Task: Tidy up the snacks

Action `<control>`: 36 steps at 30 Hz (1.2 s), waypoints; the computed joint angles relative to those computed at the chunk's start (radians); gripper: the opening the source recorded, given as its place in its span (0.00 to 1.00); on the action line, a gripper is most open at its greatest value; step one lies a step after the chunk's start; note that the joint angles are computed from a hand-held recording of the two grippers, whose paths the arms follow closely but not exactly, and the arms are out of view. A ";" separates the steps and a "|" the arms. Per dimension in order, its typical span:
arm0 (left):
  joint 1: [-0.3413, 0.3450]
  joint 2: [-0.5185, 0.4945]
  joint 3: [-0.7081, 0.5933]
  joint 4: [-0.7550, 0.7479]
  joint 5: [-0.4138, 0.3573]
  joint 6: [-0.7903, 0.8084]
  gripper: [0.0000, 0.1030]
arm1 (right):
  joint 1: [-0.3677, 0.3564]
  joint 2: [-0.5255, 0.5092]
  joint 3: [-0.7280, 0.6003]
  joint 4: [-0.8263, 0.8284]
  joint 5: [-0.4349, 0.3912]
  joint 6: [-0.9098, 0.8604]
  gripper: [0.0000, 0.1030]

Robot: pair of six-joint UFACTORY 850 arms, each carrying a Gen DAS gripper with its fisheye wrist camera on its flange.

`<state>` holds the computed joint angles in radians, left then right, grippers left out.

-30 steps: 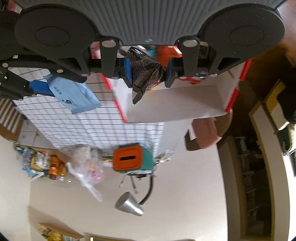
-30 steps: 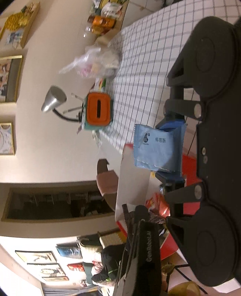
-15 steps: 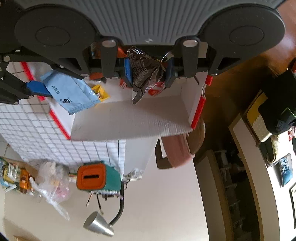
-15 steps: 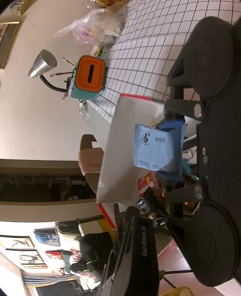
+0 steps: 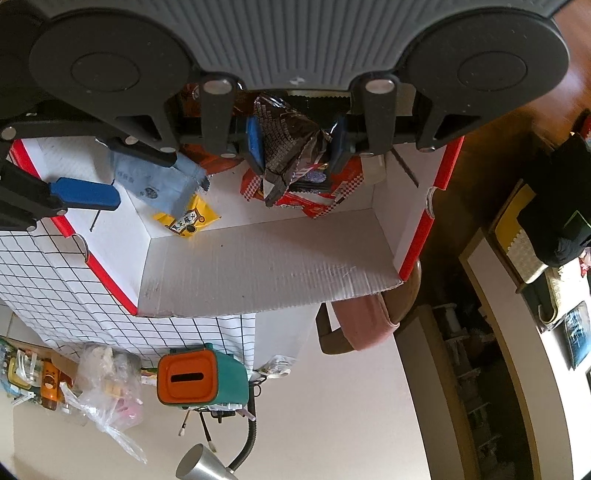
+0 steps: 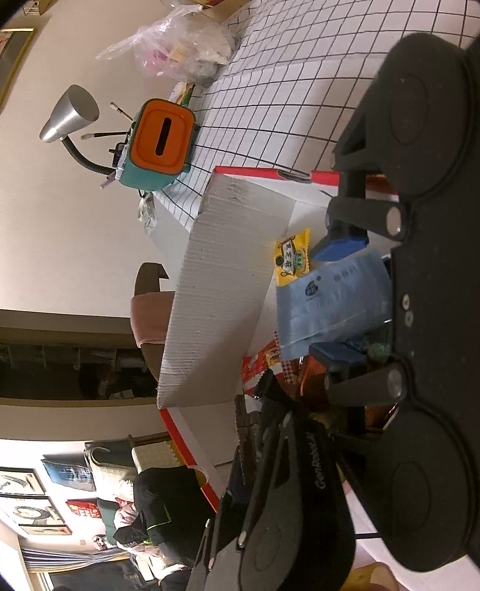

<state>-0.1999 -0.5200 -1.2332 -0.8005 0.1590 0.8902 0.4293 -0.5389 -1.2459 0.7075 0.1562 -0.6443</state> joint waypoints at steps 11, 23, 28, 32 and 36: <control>-0.009 0.063 0.073 0.312 0.059 -0.318 0.66 | -0.033 0.078 0.097 -0.492 0.060 0.505 0.71; -0.013 0.145 0.168 0.585 0.139 -0.593 0.86 | -0.060 0.167 0.209 -0.655 0.173 0.690 0.96; -0.012 0.167 0.191 0.686 0.152 -0.704 0.88 | -0.072 0.201 0.248 -0.740 0.199 0.803 0.99; -0.014 0.187 0.215 0.720 0.171 -0.750 0.88 | -0.069 0.234 0.289 -0.731 0.236 0.817 1.00; -0.019 0.203 0.234 0.737 0.184 -0.770 0.88 | -0.061 0.259 0.317 -0.684 0.259 0.776 1.00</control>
